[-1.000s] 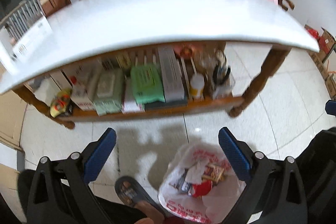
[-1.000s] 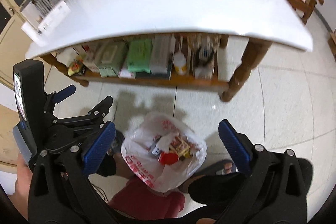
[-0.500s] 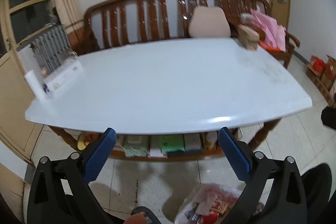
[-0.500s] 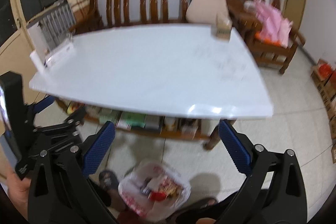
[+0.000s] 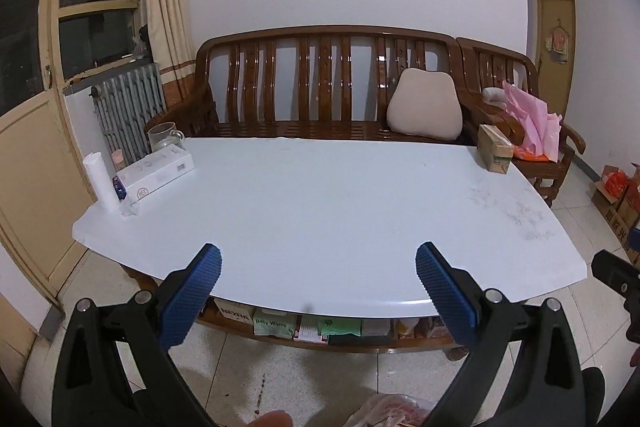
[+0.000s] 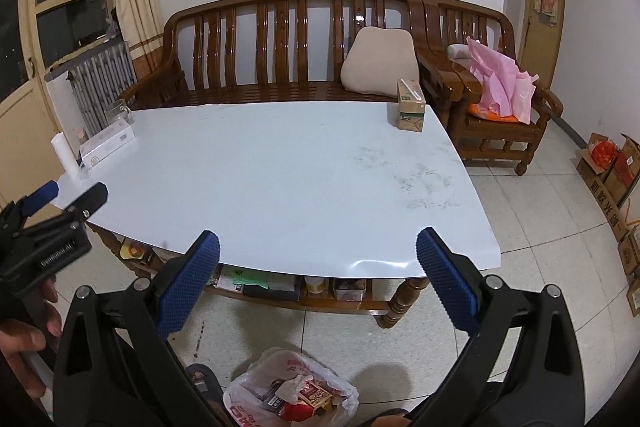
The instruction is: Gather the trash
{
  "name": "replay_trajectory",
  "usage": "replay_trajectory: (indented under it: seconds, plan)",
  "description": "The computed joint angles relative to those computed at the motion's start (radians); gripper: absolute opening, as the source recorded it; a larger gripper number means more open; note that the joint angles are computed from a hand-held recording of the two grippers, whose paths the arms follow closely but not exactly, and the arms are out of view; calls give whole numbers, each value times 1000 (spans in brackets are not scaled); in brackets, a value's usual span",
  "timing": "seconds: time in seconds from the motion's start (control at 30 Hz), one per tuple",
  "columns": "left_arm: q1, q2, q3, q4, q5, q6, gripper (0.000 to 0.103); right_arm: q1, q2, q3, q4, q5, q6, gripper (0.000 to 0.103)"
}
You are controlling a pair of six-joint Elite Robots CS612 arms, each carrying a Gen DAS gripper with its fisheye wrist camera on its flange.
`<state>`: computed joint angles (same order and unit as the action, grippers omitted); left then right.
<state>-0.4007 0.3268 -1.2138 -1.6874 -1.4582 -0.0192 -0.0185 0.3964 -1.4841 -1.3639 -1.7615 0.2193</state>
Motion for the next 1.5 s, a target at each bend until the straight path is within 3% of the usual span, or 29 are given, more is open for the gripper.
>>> replay_trajectory:
  seconds: [1.5]
  plan:
    - [5, -5, -9, -3, -2, -3, 95, 3, 5, -26, -1, -33, 4, 96]
